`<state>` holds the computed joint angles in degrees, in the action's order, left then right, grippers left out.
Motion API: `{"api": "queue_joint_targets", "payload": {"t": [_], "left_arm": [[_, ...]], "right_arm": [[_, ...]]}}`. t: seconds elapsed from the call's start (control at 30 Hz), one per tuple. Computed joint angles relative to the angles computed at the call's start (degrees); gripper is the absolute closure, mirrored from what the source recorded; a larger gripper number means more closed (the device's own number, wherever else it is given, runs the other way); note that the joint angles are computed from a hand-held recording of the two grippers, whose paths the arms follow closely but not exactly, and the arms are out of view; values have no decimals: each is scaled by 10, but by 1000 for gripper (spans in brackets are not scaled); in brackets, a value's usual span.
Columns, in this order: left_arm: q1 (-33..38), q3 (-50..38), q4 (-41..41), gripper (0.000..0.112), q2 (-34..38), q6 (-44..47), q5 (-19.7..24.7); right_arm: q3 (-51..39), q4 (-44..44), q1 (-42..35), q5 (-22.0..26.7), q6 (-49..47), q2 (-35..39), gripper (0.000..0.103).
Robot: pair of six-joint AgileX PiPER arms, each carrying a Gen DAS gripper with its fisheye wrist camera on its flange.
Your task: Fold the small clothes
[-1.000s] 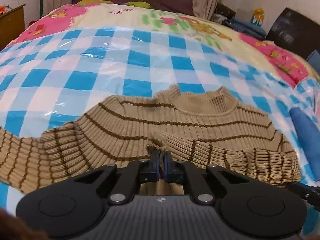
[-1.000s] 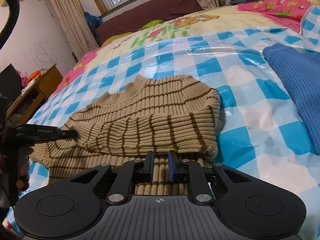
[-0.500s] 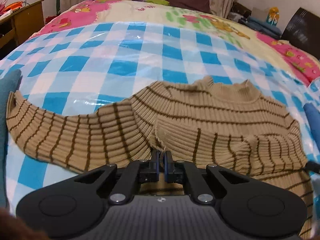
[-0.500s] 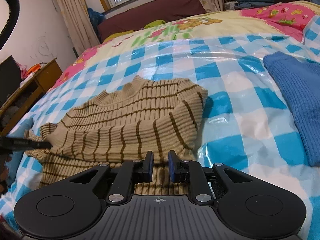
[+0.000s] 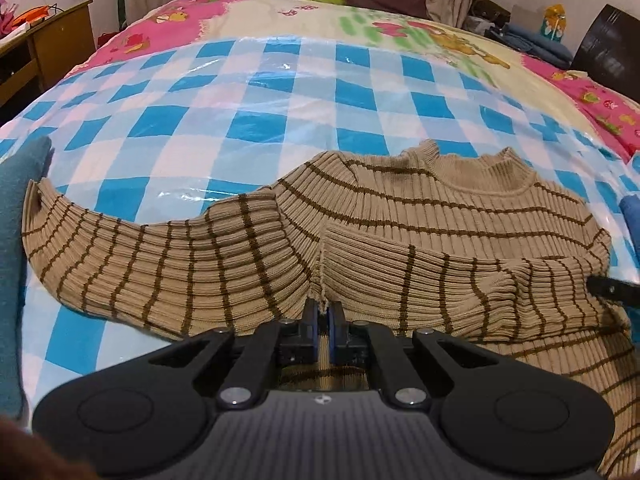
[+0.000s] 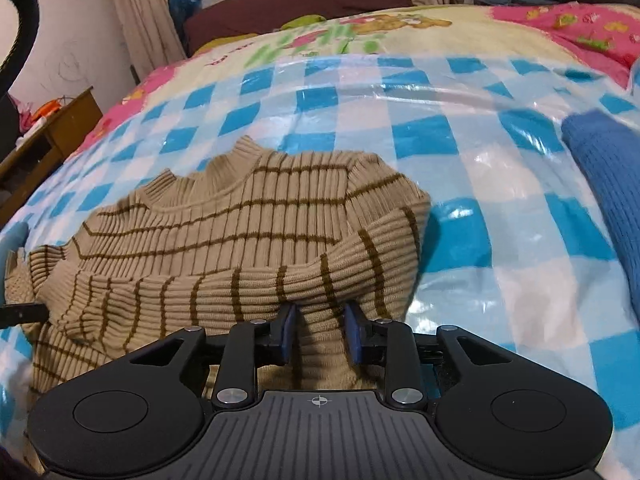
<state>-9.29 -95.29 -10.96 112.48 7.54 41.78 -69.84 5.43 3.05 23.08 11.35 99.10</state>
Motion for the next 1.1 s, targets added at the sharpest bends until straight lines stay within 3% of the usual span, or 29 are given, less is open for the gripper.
{"api": "queue_joint_targets", "payload": {"t": [0.17, 0.27, 0.43, 0.63, 0.77, 0.93, 1.1], "left_arm": [[13, 20, -25, 101, -30, 22, -9], [9, 34, -28, 101, -45, 30, -27], [-2, 43, -31, 101, -46, 39, -41], [-9, 58, -45, 101, -37, 36, -60], [-22, 64, -59, 101, -39, 51, -82], [-39, 11, 11, 100, 15, -6, -41], [-34, 34, 7, 99, 1, -3, -50]], "right_arm": [[10, -29, 0, -10, 25, -28, 75], [-28, -49, -1, 32, 39, 4, 71], [-47, -79, 5, 38, 78, 19, 71], [20, -130, 25, -6, 130, -38, 70], [57, -107, 32, -15, 110, -62, 66], [61, -91, 26, -7, 80, -55, 66], [55, -87, 22, -4, 77, -73, 66]]}}
